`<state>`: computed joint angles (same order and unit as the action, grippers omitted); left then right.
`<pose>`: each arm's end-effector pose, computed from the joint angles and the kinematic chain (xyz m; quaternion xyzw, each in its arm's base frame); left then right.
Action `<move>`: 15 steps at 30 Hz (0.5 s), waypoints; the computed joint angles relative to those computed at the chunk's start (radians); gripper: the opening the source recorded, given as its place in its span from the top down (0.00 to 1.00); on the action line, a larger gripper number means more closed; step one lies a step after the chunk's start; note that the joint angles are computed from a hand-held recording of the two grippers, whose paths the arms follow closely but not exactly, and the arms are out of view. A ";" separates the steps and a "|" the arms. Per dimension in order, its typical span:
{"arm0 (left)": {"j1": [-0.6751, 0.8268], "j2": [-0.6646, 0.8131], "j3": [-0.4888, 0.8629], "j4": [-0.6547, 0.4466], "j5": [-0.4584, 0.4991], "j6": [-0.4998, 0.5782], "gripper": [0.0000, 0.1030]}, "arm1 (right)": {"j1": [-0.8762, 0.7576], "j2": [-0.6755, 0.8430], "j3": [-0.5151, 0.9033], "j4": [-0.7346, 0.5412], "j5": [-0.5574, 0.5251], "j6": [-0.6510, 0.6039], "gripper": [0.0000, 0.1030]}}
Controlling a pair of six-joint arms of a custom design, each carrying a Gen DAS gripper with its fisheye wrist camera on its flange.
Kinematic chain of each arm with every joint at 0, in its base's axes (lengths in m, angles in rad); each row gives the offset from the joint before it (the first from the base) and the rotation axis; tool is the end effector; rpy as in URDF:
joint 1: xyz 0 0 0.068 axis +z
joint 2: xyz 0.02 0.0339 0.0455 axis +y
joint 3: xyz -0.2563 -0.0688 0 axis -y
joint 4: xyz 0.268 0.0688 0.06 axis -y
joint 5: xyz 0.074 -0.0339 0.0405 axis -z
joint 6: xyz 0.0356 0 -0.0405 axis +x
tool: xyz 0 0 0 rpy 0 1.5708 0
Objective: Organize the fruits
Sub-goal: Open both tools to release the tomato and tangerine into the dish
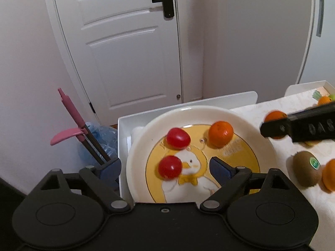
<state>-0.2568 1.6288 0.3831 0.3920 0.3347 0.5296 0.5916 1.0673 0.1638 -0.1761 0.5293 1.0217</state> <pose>0.2369 -0.0743 0.0535 0.4078 0.8305 -0.1075 0.3640 0.1418 0.0736 0.0723 0.2619 0.9011 -0.0061 0.3456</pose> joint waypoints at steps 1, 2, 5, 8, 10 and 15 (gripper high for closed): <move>0.004 -0.010 -0.007 -0.008 0.004 0.008 0.09 | -0.014 0.005 -0.001 0.016 -0.017 -0.021 0.51; 0.008 -0.023 -0.015 -0.016 0.008 0.014 0.08 | -0.027 0.017 -0.002 0.035 -0.033 -0.040 0.51; 0.022 -0.050 -0.035 -0.033 0.023 0.029 0.06 | -0.072 0.092 0.001 0.124 -0.087 -0.106 0.51; 0.026 -0.067 -0.048 -0.040 0.025 0.029 0.05 | -0.112 0.196 0.010 0.234 -0.135 -0.170 0.51; 0.032 -0.072 -0.053 -0.039 0.025 0.029 0.05 | -0.126 0.264 0.021 0.295 -0.153 -0.203 0.51; 0.036 -0.083 -0.066 -0.031 0.021 0.019 0.05 | -0.152 0.387 0.041 0.407 -0.193 -0.260 0.51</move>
<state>-0.2211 1.5453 0.3170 0.3607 0.3561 0.5485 0.4395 1.4542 0.2050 0.2308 0.3359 0.7617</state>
